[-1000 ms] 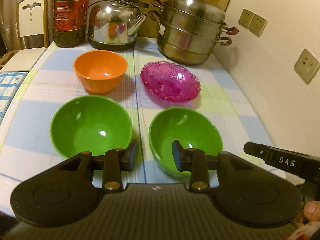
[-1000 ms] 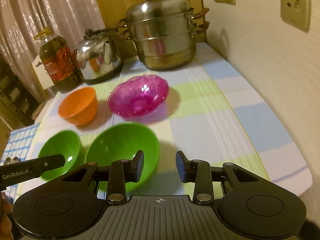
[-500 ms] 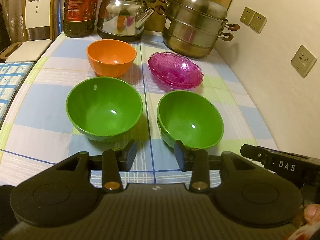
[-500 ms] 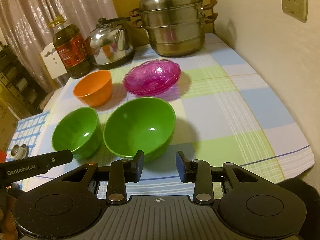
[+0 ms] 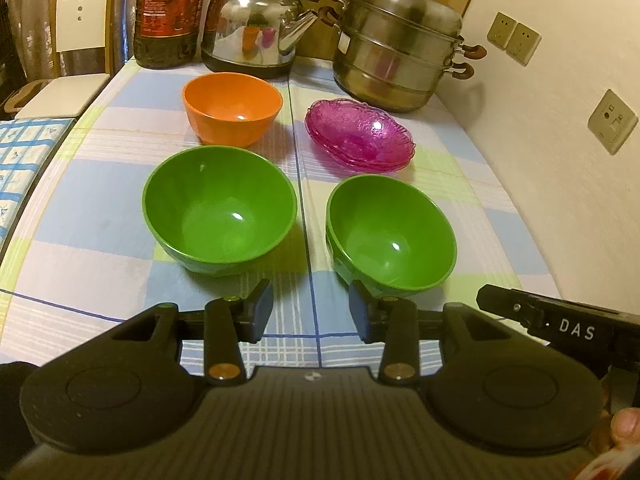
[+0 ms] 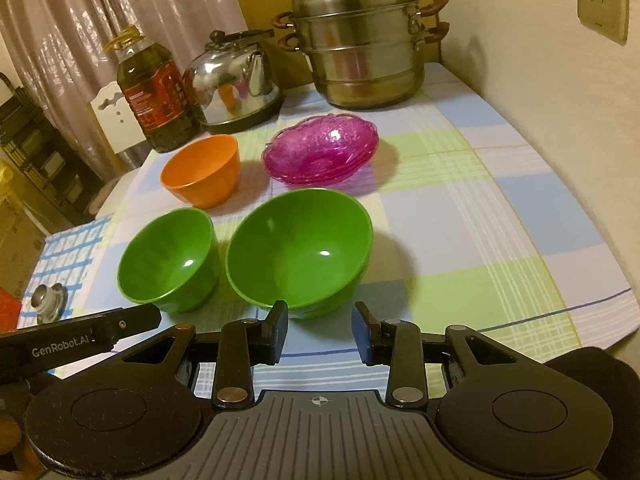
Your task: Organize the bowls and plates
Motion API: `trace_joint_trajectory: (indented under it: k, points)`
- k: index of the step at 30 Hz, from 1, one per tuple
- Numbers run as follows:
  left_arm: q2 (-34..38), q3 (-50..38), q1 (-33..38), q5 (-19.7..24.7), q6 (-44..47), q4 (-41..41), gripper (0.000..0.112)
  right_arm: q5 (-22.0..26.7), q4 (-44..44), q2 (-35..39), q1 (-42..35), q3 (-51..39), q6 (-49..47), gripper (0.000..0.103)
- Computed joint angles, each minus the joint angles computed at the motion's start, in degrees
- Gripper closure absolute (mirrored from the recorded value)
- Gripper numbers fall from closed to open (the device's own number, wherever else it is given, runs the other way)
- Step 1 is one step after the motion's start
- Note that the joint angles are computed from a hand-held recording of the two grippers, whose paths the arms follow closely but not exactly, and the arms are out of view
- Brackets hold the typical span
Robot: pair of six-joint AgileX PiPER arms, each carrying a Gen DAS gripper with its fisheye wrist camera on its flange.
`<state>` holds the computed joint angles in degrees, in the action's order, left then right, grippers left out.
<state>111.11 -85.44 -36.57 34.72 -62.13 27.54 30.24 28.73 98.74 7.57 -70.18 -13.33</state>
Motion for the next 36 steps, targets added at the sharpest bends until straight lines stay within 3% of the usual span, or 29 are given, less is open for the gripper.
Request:
trace_joint_trajectory:
  k: [13, 21, 28, 36]
  points:
    - [-1.35, 2.35, 1.13, -0.99, -0.96, 0.39, 0.074, 0.45, 0.24, 1.71, 2.25, -1.90, 0.63, 0.067]
    - [-3.97, 6.21, 5.53, -1.33, -0.19, 1.97, 0.069, 1.01, 2.82, 4.96, 4.99, -5.74, -0.62, 0.068]
    - [-3.97, 6.22, 12.85, -2.82, 6.72, -2.22, 0.066, 2.43, 3.17, 11.74, 9.23, -14.03, 2.65, 0.068]
    - [2.44, -0.47, 19.75, -4.33, 23.44, -14.23, 0.066, 2.65, -1.93, 19.25, 12.79, -21.93, 12.03, 0.068]
